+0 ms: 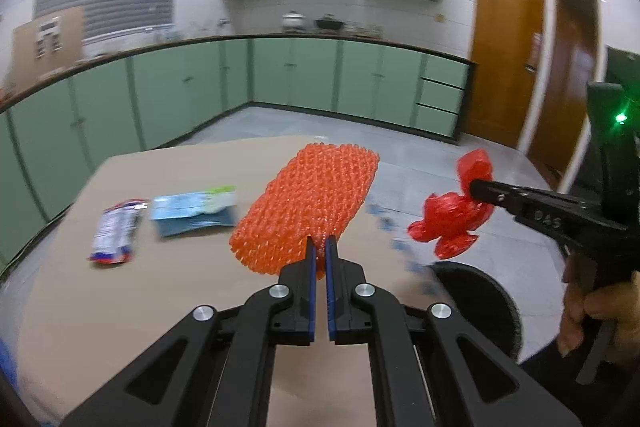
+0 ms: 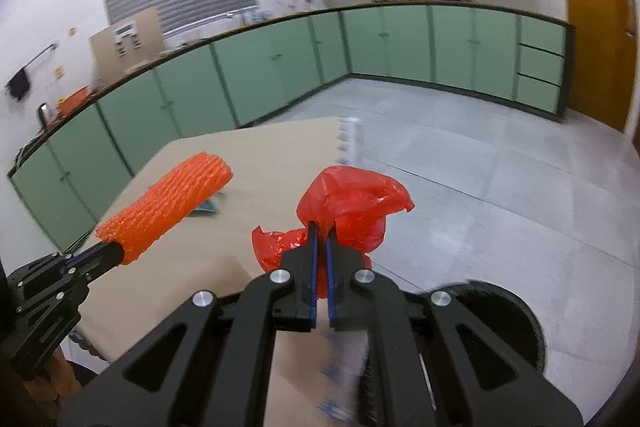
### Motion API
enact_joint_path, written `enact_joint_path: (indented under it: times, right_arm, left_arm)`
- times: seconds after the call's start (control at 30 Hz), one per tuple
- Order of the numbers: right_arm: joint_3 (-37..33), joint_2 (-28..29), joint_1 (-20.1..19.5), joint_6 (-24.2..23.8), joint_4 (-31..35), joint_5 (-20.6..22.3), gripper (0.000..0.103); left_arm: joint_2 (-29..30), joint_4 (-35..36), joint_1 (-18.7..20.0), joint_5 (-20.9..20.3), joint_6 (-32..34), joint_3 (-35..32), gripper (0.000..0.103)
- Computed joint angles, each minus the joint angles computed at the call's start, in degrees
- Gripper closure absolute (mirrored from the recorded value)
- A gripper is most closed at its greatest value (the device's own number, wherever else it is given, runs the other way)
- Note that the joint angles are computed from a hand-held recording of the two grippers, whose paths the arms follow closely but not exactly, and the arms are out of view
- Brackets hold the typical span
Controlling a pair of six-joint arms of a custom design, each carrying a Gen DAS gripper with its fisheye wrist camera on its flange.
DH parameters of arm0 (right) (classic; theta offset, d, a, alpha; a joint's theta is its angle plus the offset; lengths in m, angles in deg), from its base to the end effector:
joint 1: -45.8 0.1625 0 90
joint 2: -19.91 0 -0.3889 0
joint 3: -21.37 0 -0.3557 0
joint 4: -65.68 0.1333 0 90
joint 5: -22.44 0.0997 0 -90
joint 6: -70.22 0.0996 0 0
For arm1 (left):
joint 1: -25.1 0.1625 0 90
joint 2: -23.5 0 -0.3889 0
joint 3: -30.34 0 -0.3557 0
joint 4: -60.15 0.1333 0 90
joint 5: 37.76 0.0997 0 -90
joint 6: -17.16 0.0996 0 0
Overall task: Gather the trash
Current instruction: 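Carry the orange mesh sleeve and red bag over the bin and open both grippers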
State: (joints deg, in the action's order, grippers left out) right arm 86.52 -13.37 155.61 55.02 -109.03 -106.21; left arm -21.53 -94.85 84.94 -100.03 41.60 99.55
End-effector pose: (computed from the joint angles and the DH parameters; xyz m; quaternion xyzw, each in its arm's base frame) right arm 0.3209 -0.6810 0.2206 0.1138 -0.8503 0.4315 0.2792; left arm -0.2127 -0.7235 0.2904 0.3431 0.8469 -0.3494 0.2074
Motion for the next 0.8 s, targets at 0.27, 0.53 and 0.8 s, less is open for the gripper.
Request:
enact_joint_path:
  times: [0.27,0.53,0.8]
  right_arm:
    - [15.66,-10.32,-3.61,1.61,-8.08,-4.76,0.100]
    - [25.01,-16.14,-7.95,4.95,-10.70,-6.72,0.100]
    - [27.67,-17.68,-10.43,7.11,-8.84,-6.53,0.097]
  left_arm:
    - [4.69,0.95,-3.59,-4.59,-0.15,1.65,0.099]
    - [10.63,2.36,-5.57,-7.46,0.15,0.45,0.099]
    - [16.02,6.52,-5.47,-7.05,0.41,-3.32,0.093]
